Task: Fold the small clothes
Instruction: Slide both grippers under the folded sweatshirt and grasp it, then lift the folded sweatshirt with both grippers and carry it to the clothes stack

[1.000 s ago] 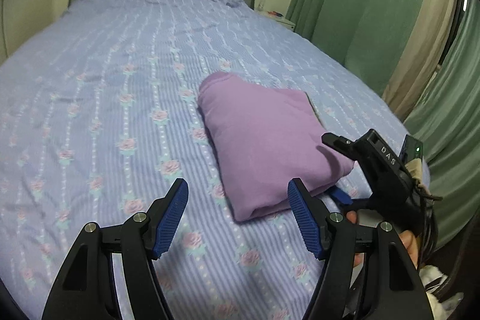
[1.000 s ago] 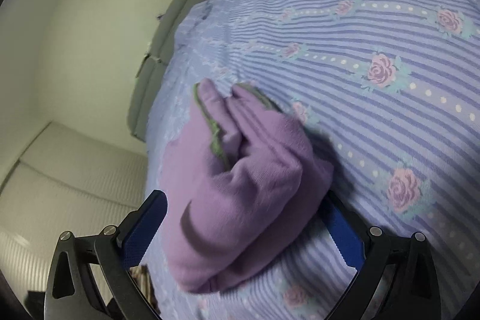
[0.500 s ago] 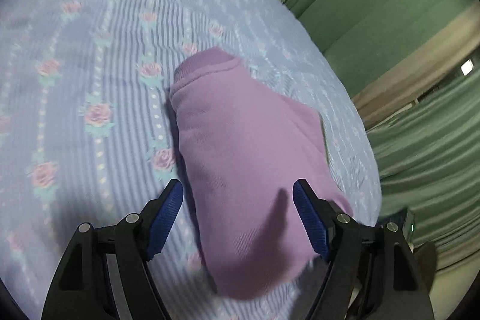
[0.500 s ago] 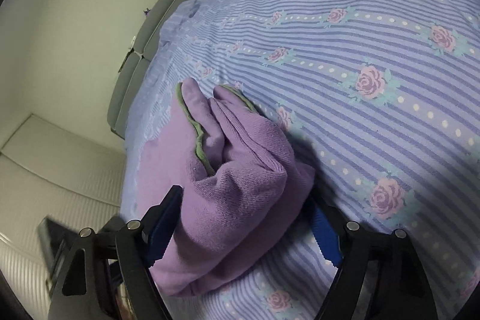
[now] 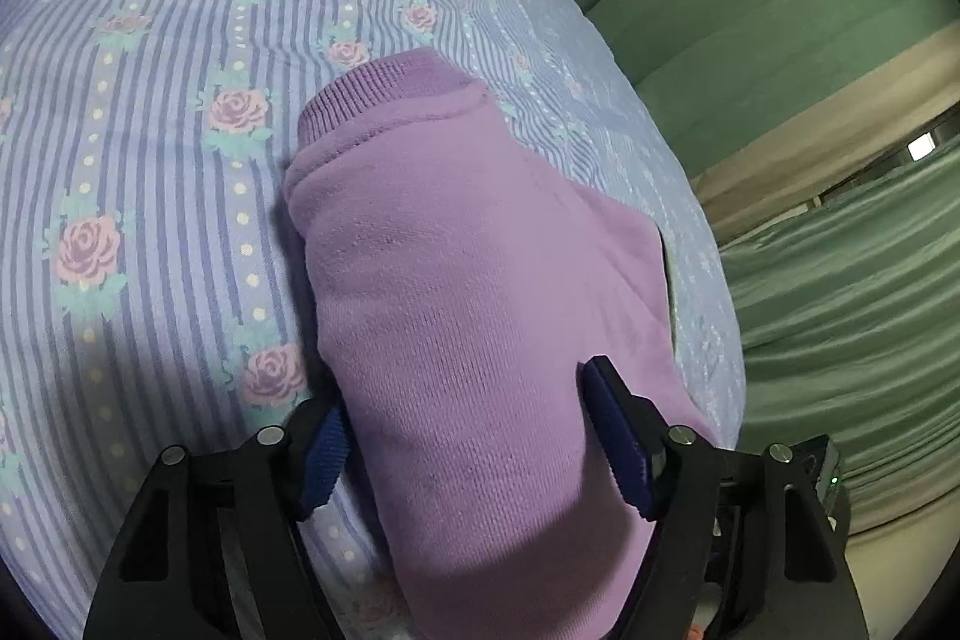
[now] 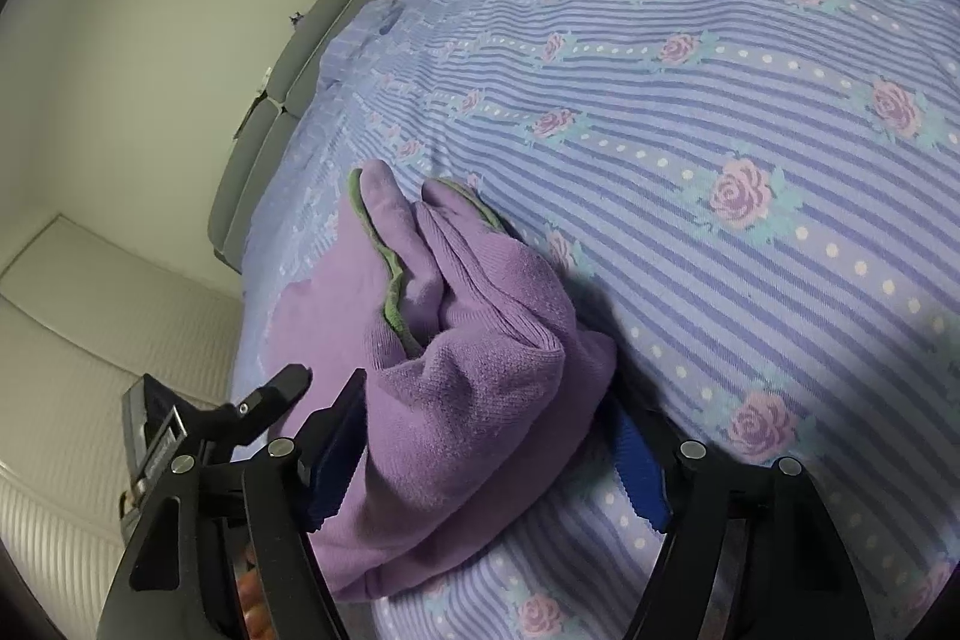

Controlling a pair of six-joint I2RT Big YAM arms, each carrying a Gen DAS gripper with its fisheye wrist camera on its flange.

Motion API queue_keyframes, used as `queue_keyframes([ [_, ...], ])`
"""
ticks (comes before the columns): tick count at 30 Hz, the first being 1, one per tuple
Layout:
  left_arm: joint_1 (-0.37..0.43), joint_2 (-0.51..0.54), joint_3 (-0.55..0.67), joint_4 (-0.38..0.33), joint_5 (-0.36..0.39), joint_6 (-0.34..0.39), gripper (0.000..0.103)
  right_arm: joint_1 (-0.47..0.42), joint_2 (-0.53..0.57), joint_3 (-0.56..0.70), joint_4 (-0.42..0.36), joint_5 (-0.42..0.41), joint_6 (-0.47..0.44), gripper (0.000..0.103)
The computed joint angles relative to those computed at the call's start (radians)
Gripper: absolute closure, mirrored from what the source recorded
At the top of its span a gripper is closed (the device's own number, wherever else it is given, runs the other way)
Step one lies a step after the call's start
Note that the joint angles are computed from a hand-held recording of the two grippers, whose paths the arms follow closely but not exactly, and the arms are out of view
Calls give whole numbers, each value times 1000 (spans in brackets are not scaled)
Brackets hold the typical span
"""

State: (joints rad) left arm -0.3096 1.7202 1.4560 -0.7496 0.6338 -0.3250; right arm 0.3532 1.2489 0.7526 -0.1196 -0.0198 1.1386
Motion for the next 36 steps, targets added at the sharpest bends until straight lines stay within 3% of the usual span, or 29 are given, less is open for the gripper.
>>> queue_keyframes([
  [8,-52,-42,13,-13,-128,91,50,7,-13,11,-34,14,-34,45],
  [12,-72,-90,-2,-15,-170,133,53,24,-48,21,-76,42,-90,53],
  [25,-73,-296,-71,-18,-235,158,54,134,-210,43,-170,152,-171,55],
  [36,-10,-505,-149,-38,-248,174,54,315,-278,114,-222,289,-206,55],
])
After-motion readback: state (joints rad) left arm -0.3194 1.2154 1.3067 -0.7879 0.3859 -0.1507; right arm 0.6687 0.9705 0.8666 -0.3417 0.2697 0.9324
